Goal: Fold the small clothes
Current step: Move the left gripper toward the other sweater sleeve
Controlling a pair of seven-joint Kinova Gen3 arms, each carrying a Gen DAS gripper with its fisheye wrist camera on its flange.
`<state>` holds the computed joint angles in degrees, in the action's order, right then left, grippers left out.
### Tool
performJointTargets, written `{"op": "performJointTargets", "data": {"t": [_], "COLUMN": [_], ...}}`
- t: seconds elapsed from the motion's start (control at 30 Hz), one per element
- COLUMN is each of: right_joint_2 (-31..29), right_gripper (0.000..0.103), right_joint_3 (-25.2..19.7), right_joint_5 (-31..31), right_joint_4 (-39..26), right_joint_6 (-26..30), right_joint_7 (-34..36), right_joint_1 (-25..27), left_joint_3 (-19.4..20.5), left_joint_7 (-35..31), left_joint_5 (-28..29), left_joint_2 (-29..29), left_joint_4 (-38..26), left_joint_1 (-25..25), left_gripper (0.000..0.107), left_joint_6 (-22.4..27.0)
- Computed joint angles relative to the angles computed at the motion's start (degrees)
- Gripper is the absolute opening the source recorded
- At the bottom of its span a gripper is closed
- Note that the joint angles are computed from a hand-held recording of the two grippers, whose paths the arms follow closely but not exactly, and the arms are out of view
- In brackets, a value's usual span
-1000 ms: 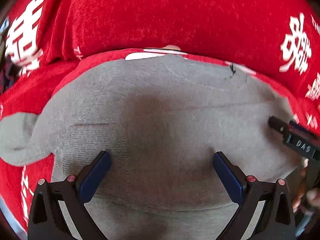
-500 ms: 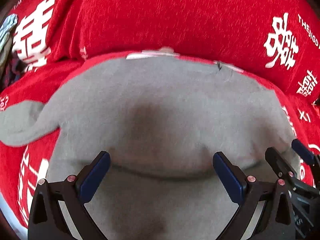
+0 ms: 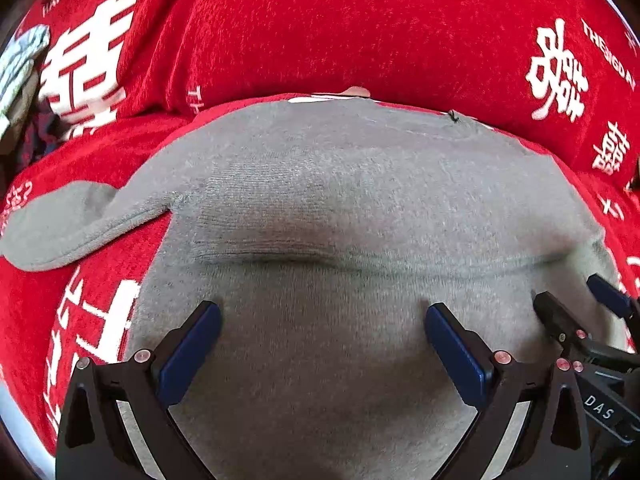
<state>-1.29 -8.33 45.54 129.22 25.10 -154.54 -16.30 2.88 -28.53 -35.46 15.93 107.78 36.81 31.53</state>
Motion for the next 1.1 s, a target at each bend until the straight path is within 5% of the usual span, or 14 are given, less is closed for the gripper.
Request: {"op": "performJointTargets", "data": {"t": [0.17,0.27,0.4,0.5,0.67,0.8,0.93,1.1], "right_joint_2": [-2.2,-2.3,1.5,7.1,6.2,10.2,11.1,11.0], "right_gripper": [0.09,0.09,0.09,0.09,0.091,0.09,0.093,0.094], "right_joint_3": [2.1,-3.4,-9.3,-8.3,-2.0,-7.7,-6.6,-5.2], "right_joint_5": [-3.7,-2.7,-10.3,-15.3,-9.8,-8.1,-2.0,-0.4], "right_joint_4": [-1.4,-4.0,-9.0,-13.1,-12.8,-14.6,-13.7,-12.9], "right_joint_6": [2.3,5.0,4.4,5.8,4.7,5.7,4.9,3.6], "right_joint_7": [2.4,2.8,11.3,14.6,8.0,7.5,1.3,-0.3], "right_joint_1": [-3.1,1.2,9.4,8.5,-1.5,1.0,-1.4,-2.4], "left_joint_3": [-1.8,-0.9,1.5,4.1,16.4,23.4,22.3,14.0], "left_joint_7": [7.7,8.8,8.0,10.6,16.8,18.1,13.5,6.5], "left_joint_5": [-5.3,-5.9,-4.3,-8.7,-13.9,-14.1,-8.1,3.6], "left_joint_2": [-3.6,-4.0,-3.7,-3.8,-6.5,-9.1,-13.0,-10.7], "left_joint_4": [4.5,5.0,6.0,7.0,10.1,12.4,15.2,18.1], "left_joint_1": [1.4,-0.3,-4.3,-5.5,-17.6,-28.2,-38.4,-51.6], "left_gripper": [0.103,0.103,0.103,0.103,0.103,0.103,0.103,0.103], "left_joint_6": [-3.9,-3.5,-3.8,-2.7,-3.1,-3.6,-5.6,-14.5]}}
